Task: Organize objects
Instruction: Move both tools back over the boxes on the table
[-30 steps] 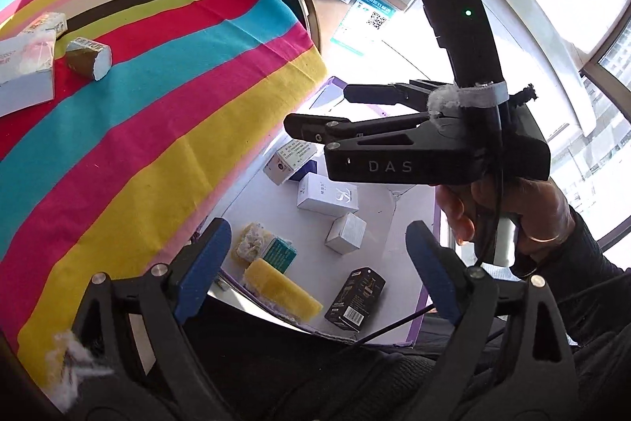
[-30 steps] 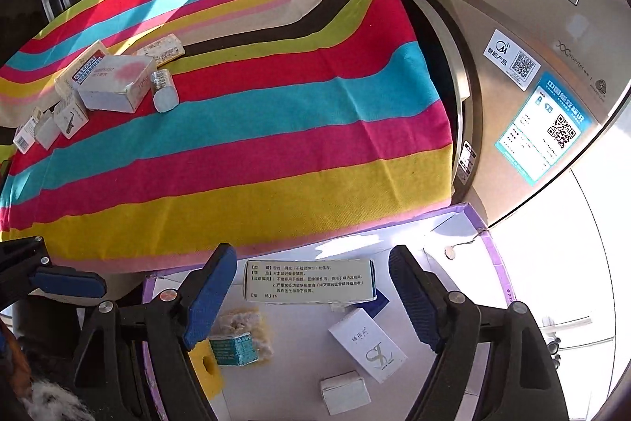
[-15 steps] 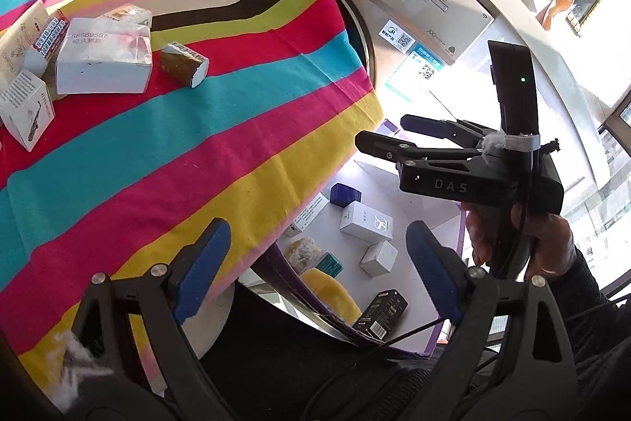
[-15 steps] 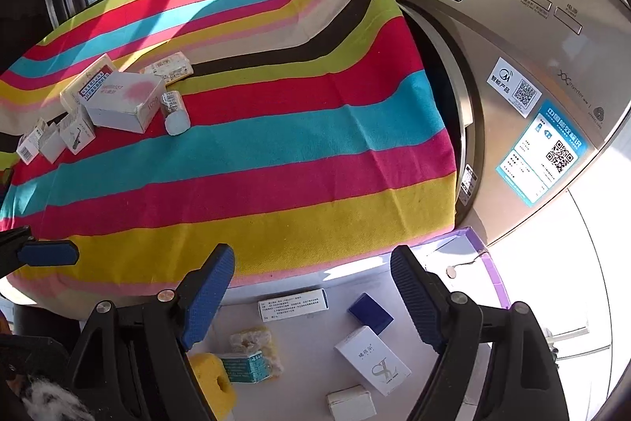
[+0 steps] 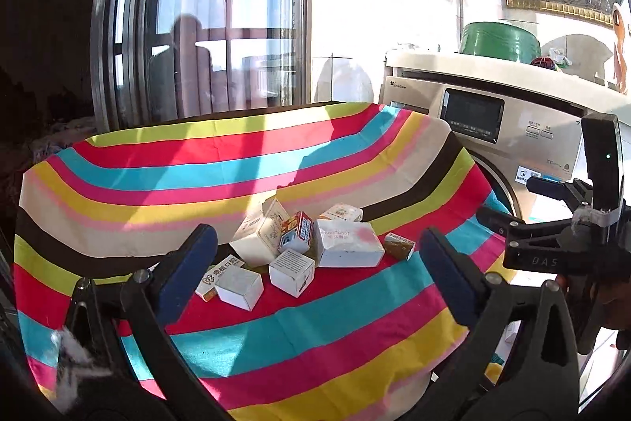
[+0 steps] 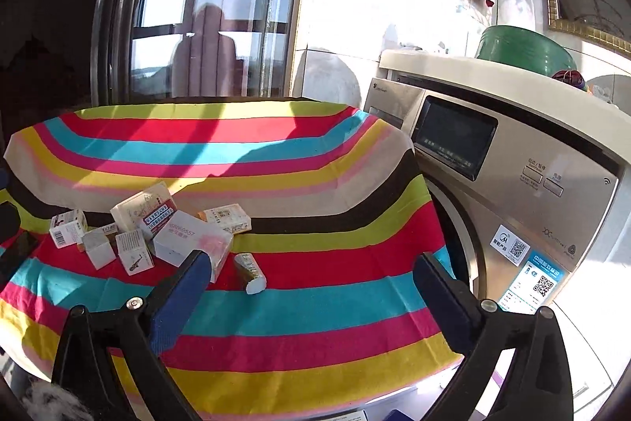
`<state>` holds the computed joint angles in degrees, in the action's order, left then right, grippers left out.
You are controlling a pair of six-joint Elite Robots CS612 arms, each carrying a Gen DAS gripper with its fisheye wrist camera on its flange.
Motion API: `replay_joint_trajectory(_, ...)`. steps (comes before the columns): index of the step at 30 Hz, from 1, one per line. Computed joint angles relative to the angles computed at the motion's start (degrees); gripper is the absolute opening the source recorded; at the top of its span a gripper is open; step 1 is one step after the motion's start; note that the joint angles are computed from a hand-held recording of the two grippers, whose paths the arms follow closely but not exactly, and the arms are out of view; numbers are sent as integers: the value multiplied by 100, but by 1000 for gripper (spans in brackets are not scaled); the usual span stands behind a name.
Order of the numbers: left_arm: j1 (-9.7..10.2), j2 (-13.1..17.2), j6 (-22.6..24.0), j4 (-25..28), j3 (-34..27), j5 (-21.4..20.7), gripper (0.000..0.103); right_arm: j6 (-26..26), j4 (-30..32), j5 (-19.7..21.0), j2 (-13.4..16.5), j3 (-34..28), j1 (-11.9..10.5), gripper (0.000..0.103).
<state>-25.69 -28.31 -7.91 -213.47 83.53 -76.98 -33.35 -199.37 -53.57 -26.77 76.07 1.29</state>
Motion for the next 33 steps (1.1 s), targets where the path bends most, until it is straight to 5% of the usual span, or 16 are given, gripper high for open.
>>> replay_joint_trajectory(4, 122, 37, -957, 1152, -21, 433, 103, -636, 1427, 327, -163, 129, 112, 103)
replay_joint_trajectory(11, 445, 103, -2126, 2079, 96, -261, 103, -1443, 2606, -26, -222, 248, 354, 103)
replay_joint_trajectory(23, 757, 198, -2557, 2106, -192, -485, 98, -1045, 3083, -667, -28, -257, 556, 103)
replay_joint_trajectory(33, 910, 483, -3953, 2972, -1129, -355, 98, -963, 3083, -1238, 275, -935, 631, 103)
